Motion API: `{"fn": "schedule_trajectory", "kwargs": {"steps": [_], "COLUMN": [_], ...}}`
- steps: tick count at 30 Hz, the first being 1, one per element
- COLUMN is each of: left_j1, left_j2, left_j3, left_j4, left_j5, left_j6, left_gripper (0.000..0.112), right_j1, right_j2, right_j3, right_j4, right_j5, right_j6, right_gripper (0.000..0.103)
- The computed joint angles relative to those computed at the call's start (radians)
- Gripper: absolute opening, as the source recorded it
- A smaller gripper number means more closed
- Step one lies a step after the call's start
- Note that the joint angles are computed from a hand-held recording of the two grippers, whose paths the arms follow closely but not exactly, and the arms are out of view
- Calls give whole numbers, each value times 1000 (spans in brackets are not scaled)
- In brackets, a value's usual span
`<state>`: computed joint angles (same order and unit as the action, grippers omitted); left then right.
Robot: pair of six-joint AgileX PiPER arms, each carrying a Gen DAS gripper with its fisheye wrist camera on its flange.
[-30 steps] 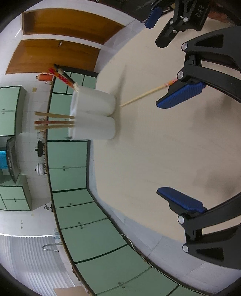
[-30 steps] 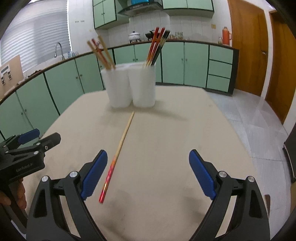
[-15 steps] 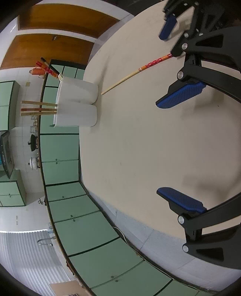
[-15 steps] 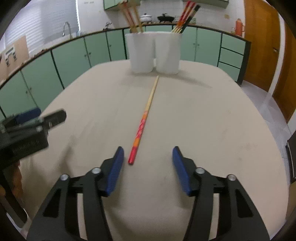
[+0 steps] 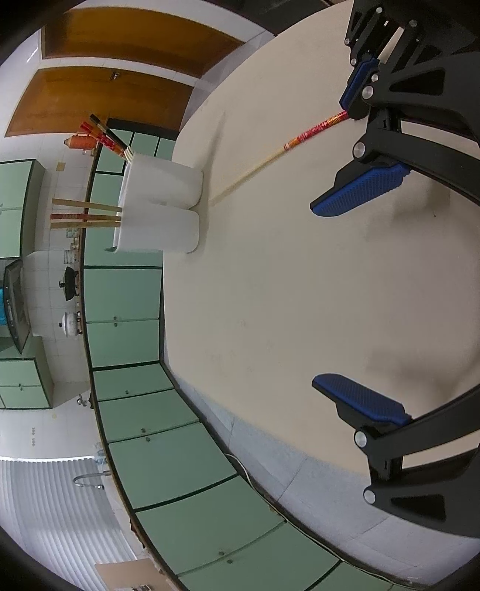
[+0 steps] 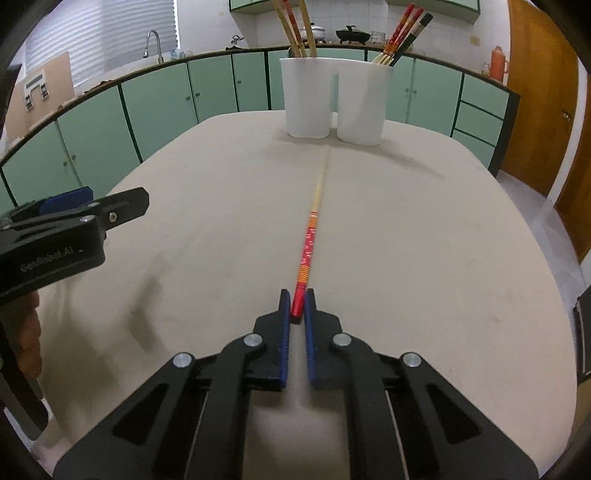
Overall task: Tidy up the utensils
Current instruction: 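Move the right tool to the last red-patterned chopstick and close on it, then lift the red-patterned chopstick with the right tool and lower it into the holder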
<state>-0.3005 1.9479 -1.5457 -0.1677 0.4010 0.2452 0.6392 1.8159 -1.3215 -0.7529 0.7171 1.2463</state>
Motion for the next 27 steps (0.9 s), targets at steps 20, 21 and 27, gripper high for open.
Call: {"fn": "schedule_trajectory", "kwargs": {"steps": [20,21,27], "left_j1": [-23,-26,-43], "left_j2": [-5,-2,60], "left_j3": [-159,-179,-392], "left_j4": [33,43,95], "left_j5": [62,75,198], "left_j6": [-78,-90,-161], "left_gripper": [85,85,85], "right_j1": [-51,-66,-144], "right_j2": [-186,-199,-229], "right_j3": [-13,-26,-140], "right_j4": [-49,-34,81], "right_j5": [15,9,14], "right_j6": [-78,-105,-272], "right_gripper": [5,5,5]}}
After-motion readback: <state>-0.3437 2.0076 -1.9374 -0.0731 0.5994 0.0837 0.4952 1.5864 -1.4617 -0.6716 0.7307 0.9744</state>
